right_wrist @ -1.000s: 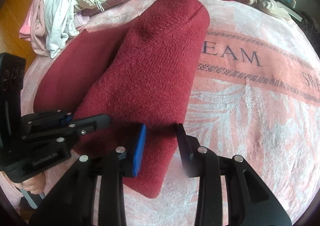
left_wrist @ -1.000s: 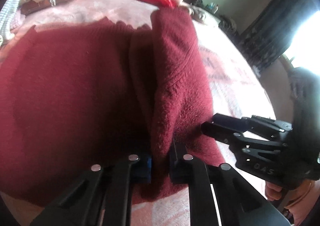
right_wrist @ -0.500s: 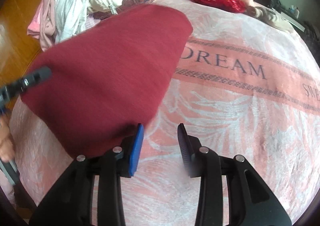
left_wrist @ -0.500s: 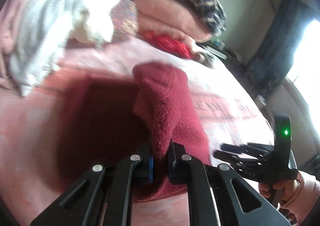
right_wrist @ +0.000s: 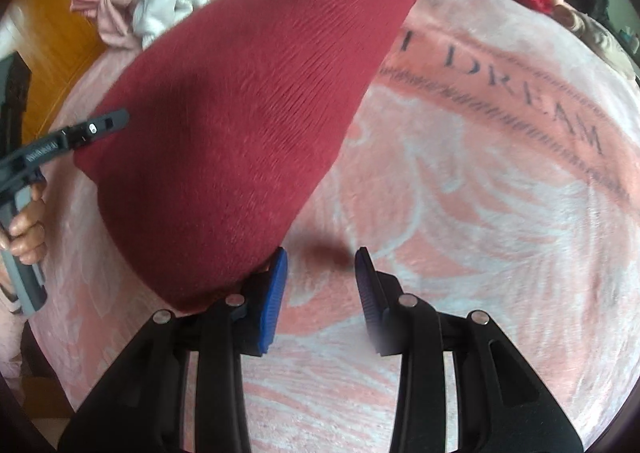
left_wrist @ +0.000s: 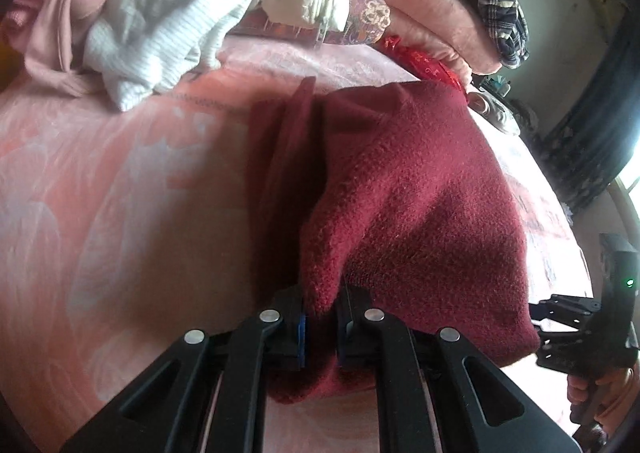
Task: Fold small clothes
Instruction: 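Lift the gripped sweater end with the left tool and fold it over the body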
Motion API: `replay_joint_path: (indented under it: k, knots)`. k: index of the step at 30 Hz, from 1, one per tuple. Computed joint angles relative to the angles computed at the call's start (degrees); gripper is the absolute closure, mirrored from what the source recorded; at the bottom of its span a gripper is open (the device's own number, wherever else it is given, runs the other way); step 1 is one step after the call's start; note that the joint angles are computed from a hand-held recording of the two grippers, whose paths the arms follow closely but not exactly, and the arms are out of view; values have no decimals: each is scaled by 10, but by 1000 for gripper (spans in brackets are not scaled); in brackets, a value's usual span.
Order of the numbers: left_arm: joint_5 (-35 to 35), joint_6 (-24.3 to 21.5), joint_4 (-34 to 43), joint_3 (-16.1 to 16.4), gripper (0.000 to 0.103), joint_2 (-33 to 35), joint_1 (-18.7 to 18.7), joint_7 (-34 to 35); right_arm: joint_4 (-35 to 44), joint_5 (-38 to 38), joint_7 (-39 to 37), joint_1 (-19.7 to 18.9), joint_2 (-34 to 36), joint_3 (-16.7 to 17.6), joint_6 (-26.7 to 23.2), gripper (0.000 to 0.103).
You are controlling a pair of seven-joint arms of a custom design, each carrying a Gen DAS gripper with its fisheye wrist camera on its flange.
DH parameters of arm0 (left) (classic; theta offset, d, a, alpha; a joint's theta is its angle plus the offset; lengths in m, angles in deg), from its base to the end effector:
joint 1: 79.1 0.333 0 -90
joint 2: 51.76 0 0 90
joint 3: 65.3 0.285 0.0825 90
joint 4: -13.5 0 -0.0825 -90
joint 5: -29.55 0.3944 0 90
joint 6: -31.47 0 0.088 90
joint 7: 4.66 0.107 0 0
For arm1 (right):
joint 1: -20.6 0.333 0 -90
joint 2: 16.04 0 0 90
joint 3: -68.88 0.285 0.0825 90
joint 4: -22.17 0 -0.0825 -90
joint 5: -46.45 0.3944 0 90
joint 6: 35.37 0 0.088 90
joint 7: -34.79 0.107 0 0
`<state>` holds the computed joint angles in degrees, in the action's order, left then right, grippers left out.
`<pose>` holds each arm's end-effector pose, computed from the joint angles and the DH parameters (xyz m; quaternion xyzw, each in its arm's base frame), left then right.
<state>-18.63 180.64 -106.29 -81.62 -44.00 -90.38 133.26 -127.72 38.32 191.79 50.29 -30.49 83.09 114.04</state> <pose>0.5401 -0.2621 0.3594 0.4184 -0.8445 0.3331 0.0269 0.3289 0.3148 0.3202 -0.5920 0.7942 -0.0516 0.1270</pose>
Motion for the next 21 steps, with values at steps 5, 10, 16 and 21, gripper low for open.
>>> replay_joint_path:
  k: [5,10,16,21]
  knots:
    - [-63,-20,-10,5,93,-38,7,44,8,-1,2,-1,2,0,4,66]
    - [-123,-22,-28,30,93,-80,2,116,26,-11,-1,0,18,1,1,66]
    - [17,21,-4,30,92,1,-2,20,36,9,-25,3,34,-9,0,66]
    - [0,24,-16,15,69,-18,15,36,22,-6,-13,-10,-3,-9,10,66]
